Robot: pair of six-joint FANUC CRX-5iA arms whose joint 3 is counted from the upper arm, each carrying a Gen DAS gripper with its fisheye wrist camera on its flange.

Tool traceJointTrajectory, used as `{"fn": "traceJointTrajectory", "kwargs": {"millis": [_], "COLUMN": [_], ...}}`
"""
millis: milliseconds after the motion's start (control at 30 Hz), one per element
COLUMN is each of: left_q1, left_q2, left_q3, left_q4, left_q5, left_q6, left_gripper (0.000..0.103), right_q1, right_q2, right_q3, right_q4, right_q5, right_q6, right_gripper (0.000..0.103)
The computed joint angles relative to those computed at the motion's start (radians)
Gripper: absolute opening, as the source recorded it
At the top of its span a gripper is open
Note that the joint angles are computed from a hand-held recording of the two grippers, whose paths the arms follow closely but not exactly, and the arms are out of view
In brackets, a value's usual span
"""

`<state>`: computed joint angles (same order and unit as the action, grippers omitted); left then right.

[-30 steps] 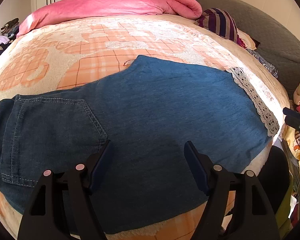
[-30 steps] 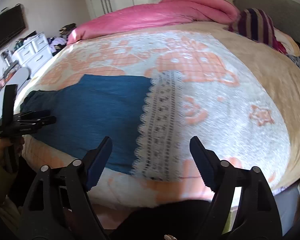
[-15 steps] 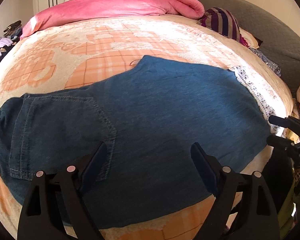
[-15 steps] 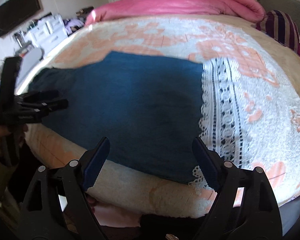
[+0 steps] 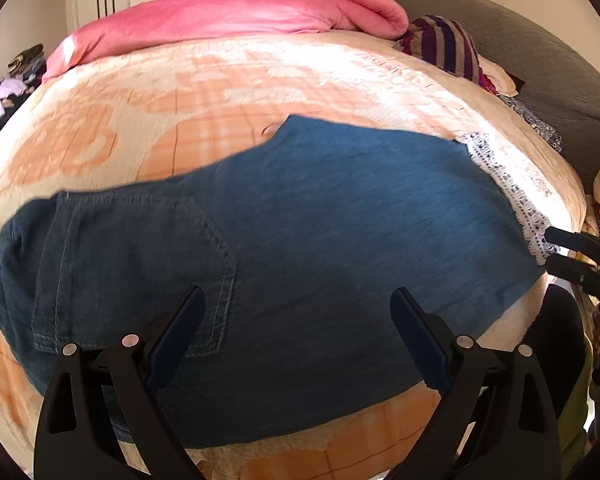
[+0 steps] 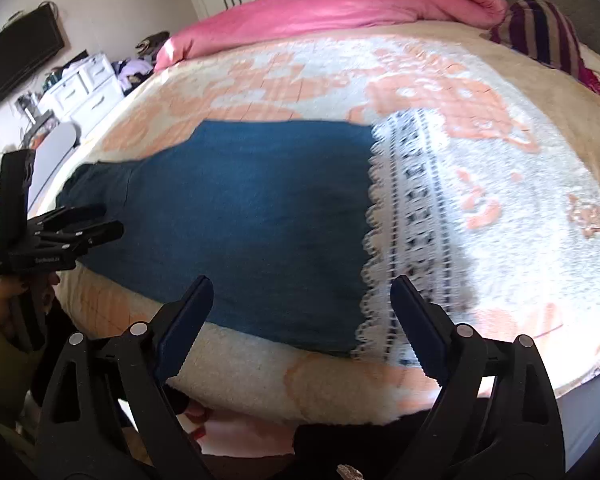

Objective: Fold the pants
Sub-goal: 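Open both tools and lift them off the pants, then move the right tool over the lace hem and lower it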

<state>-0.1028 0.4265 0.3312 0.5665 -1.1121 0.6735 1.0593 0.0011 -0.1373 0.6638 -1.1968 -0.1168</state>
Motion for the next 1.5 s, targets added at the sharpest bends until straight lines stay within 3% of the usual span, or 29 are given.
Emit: {"fn": "traceJointTrajectory", "kwargs": {"millis": [300, 733, 1133, 1500], "left_q1": [-0.041, -0.131, -0.222, -0.293], "left_q2": [-0.008, 0.026, 0.137, 0.294], "left_q3": [0.021, 0.110, 0.302, 0.550], "left_q4": [0.034, 0.003, -0.043, -0.111], "left_q5": [-0.001, -0.023, -0.099, -0.230], "left_q6": [-0.039, -0.076, -0.056, -0.003], "left_gripper": [0.099, 0.099, 0.099, 0.099], "right_q1": [0.033, 0.063, 0.078, 0.048], "right_q2": [-0.056, -0.107, -0.149, -0.146], "right_q3": [-0.055, -0.110, -0.167, -0.189], "right_q4": [0.057, 0.076, 0.072, 0.053], "right_q5": [-0.078, -0.131, -0.123, -0.020], "right_q6": [-0.115, -0.215, -0.289, -0.283], "right_gripper": [0.091, 0.093, 0.094, 0.094]}}
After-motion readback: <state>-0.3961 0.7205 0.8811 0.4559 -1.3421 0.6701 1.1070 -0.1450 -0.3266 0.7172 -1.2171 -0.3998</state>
